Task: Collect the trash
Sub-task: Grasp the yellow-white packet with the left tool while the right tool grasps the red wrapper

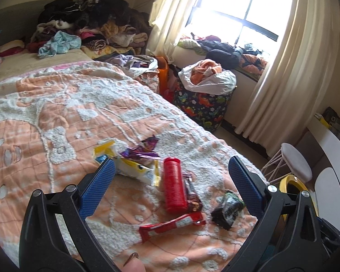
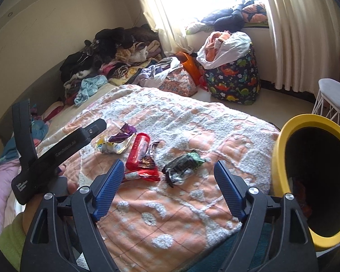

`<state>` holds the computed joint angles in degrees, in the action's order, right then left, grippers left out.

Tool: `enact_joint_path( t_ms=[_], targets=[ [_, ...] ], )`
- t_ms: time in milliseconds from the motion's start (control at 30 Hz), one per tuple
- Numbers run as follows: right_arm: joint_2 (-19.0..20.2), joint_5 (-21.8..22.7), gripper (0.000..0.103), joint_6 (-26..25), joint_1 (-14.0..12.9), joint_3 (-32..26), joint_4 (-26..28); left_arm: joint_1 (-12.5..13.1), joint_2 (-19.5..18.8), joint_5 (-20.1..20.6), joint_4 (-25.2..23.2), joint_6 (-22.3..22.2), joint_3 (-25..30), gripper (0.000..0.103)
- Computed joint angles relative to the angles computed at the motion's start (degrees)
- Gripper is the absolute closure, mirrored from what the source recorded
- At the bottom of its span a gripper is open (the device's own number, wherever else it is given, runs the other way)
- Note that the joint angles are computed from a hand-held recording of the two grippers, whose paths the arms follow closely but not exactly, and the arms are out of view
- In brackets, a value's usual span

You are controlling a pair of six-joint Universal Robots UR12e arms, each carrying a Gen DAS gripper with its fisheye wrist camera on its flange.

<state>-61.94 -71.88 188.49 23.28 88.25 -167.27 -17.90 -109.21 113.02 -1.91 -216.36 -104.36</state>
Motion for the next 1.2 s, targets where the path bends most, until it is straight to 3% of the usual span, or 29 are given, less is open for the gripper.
enact_joint_path(
  t_ms=[300,767,1200],
  targets=[
    [1.85,0.43,0.023,-1.5,1.82,-2.66,4.44,2.14,1.0,-0.49,-2.89,-5.2,-2.14,0.012],
    [5.93,0.41,0.023,2.61,3.01,-7.99,11.5,5.99,0.58,-12.45,-5.8,-13.75,-2.7,0.034],
    [7.64,3.99,0.03,3.82,3.15,-10.56,16.23,7.66,-0.39,-16.86,-8.6,-16.55,-1.94,0.038]
  ],
)
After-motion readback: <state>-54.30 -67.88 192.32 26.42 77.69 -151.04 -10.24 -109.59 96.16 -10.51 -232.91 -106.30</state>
